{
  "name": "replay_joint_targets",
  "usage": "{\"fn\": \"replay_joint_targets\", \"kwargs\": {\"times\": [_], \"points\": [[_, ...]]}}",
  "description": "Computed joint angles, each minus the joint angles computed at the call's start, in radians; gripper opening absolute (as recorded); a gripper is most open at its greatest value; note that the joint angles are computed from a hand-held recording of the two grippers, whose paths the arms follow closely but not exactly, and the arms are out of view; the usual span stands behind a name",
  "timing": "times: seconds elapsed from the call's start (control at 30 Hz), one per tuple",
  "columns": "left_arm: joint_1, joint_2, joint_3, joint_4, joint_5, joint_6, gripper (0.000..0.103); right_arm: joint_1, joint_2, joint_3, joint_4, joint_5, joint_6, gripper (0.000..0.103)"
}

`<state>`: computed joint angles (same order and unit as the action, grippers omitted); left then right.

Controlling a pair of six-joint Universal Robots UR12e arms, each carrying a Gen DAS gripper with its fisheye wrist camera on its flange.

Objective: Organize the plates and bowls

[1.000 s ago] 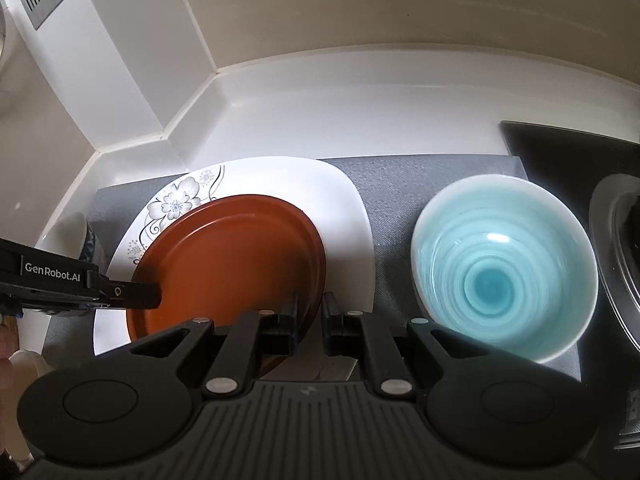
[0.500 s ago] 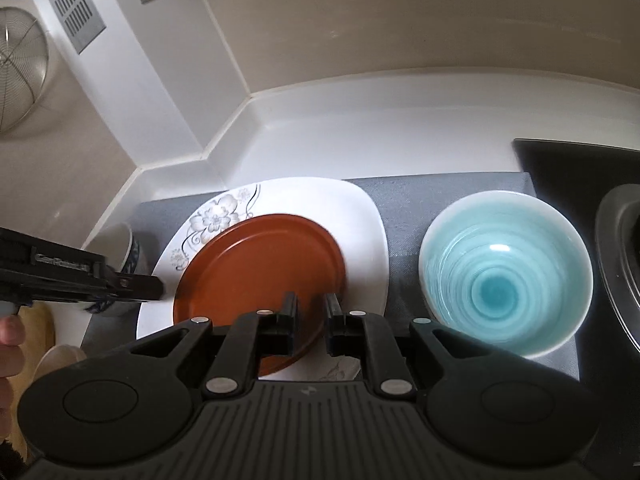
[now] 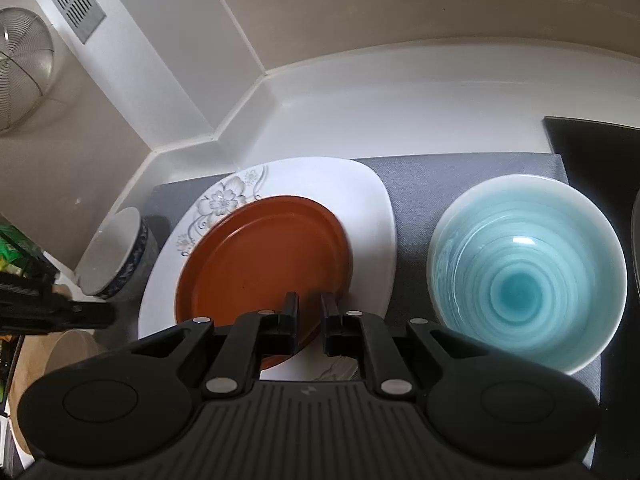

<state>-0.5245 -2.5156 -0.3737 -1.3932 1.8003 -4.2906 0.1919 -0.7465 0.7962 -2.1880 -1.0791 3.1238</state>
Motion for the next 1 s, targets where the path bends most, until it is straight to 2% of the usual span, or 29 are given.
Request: {"fn": "replay_joint_targets", "kwargs": {"times": [0.1,0.17,0.23,0.3,0.37,0.43,0.5,0.57,0.6,0.7,0.77,0.83,0.9,1.0], "points": [[-0.004,0.086,-0.148,0.051,0.05,-0.069,0.019,-0.001,-0.017,0.025,-0.014,0.025,0.015,0.014],[-0.003,0.134,-0.234,0.094,0.068,-0.12,0.032,0.0,-0.02,0.025,0.001,0.058,0.009,0.022],[0.002,0.179,-0.324,0.162,0.06,-0.155,0.033,0.003,-0.013,0.005,0.035,0.088,-0.005,0.039],[0.011,0.216,-0.404,0.237,0.042,-0.209,0.033,0.008,-0.003,-0.02,0.06,0.111,-0.024,0.04],[0.02,0.253,-0.491,0.346,0.023,-0.272,0.033,0.013,0.011,-0.051,0.085,0.139,-0.029,0.04],[0.029,0.285,-0.571,0.464,0.005,-0.332,0.033,0.019,0.029,-0.092,0.121,0.156,-0.027,0.044],[0.037,0.301,-0.616,0.543,-0.01,-0.366,0.033,0.022,0.059,-0.156,0.195,0.195,0.026,0.045],[0.046,0.305,-0.629,0.563,-0.026,-0.378,0.033,0.022,0.091,-0.216,0.25,0.27,0.093,0.045],[0.05,0.306,-0.635,0.575,-0.027,-0.374,0.033,0.027,0.1,-0.237,0.262,0.276,0.099,0.045],[0.059,0.303,-0.637,0.593,-0.032,-0.358,0.033,0.048,0.139,-0.33,0.29,0.26,0.043,0.046],[0.068,0.295,-0.631,0.592,-0.05,-0.361,0.033,0.059,0.183,-0.421,0.333,0.256,0.044,0.047],[0.079,0.293,-0.626,0.576,-0.089,-0.357,0.033,0.072,0.222,-0.503,0.375,0.236,0.064,0.047],[0.086,0.28,-0.594,0.521,-0.112,-0.295,0.033,0.081,0.256,-0.573,0.424,0.232,0.073,0.047],[0.089,0.253,-0.538,0.445,-0.097,-0.219,0.031,0.095,0.314,-0.683,0.509,0.226,0.096,0.047]]}}
